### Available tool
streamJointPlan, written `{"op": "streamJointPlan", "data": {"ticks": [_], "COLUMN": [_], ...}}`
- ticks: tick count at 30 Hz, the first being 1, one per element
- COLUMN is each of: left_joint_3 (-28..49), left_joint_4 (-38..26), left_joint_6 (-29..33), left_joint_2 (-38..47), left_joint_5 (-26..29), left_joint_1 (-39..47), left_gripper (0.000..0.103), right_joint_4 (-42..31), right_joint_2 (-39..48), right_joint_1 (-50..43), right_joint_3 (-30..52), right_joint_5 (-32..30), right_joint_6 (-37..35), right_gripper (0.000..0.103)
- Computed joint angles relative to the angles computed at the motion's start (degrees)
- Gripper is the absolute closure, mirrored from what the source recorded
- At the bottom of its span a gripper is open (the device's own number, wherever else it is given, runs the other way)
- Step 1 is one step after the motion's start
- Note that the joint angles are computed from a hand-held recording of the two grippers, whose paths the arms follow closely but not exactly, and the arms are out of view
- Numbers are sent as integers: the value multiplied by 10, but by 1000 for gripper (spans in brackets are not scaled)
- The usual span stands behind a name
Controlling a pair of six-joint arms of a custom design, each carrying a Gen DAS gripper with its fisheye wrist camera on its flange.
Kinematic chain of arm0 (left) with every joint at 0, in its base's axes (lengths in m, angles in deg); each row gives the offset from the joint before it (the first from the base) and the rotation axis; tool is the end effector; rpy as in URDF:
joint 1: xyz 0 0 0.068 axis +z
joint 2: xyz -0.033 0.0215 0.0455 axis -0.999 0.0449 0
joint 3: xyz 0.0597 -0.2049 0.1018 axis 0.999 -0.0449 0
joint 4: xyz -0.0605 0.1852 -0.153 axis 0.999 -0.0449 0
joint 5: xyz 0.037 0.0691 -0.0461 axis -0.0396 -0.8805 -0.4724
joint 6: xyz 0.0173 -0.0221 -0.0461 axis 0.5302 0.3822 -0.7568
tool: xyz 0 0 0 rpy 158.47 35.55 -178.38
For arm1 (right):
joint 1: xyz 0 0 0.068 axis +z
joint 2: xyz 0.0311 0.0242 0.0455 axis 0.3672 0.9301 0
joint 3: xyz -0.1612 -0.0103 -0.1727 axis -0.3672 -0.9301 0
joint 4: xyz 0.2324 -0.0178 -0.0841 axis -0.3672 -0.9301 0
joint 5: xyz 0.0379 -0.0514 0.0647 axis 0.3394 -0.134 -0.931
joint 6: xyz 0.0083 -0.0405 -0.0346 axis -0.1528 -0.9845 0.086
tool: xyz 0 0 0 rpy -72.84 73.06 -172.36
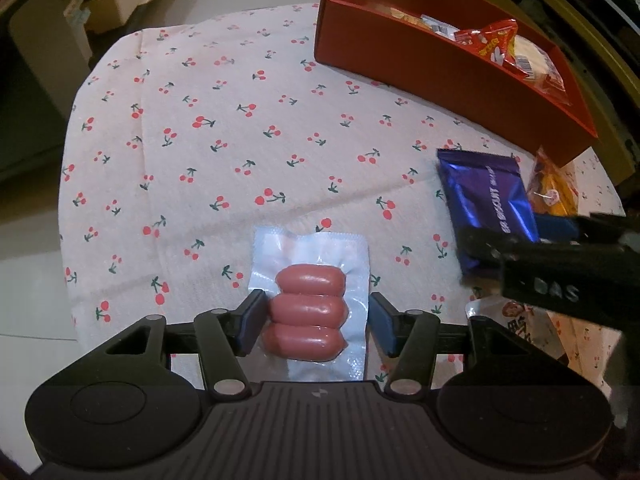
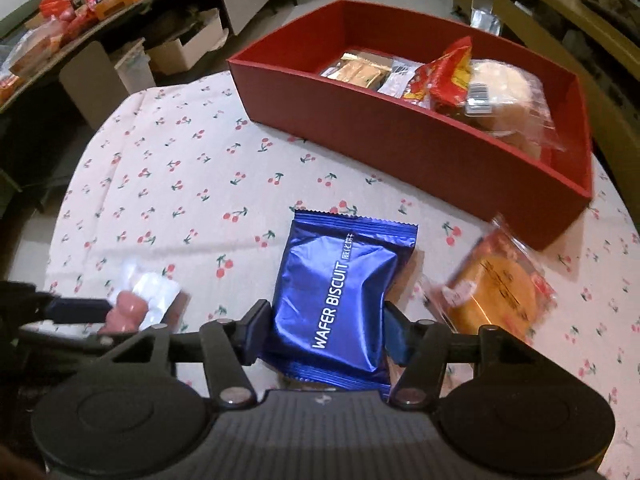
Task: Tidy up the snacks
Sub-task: 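Grasp the blue Wafer Biscuit packet with the right gripper while the left gripper grasps the sausage pack, then carry the sausage pack and Wafer Biscuit packet with both grippers over the red box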
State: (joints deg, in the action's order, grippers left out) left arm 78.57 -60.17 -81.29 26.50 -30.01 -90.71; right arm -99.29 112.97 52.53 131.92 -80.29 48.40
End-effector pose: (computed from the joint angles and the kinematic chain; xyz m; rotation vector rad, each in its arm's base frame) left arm 0.1547 -0.0094 0.2415 -0.1694 2.7889 -0.0789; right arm 0.1809 0.1116 0.2144 -0.4753 2.5955 0.3490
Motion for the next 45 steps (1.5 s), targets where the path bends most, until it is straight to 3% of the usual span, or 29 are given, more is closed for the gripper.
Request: {"op": "streamJointPlan", "data": {"ticks": [6,10,12,14,17,21,25,45], "left_joint_3": [9,0,-3,-5,-14,-20,-23,41], "left_joint_4": [-2,8,14,20,30,28,18,31], "left_joint_6": [-11,-20,-22,-28,-39,-57,-77,-102], "left_joint_2": [-3,5,4,11,27,21,5,2], "left_joint_5": [-1,-15,-10,-13,-42,-85,-86,-36], "left_joint_1": [-22,-35,-31,-33,-58,-102,-122,-102], "left_gripper": [45,43,36,20,19,27,29,29], "right_joint_4": [-46,-50,-50,-51,-50,-55,-61,-52], "right_joint_2": [-101,-111,-107,-108,-109,-109,-116,-133], "right_joint_1": [-30,-30,-37,-46,-61,-75,-90,-77], "right_joint_3": [-26,-30,-32,-30,-28,-27,-26,-18], "right_joint_5": [-42,-46,-53,-64,-82,-95,-103,-88], "right_joint_6": [9,16,12,9,1,-17,-30,-24], "right_gripper": [34,34,34,34,33,34,34,34]}}
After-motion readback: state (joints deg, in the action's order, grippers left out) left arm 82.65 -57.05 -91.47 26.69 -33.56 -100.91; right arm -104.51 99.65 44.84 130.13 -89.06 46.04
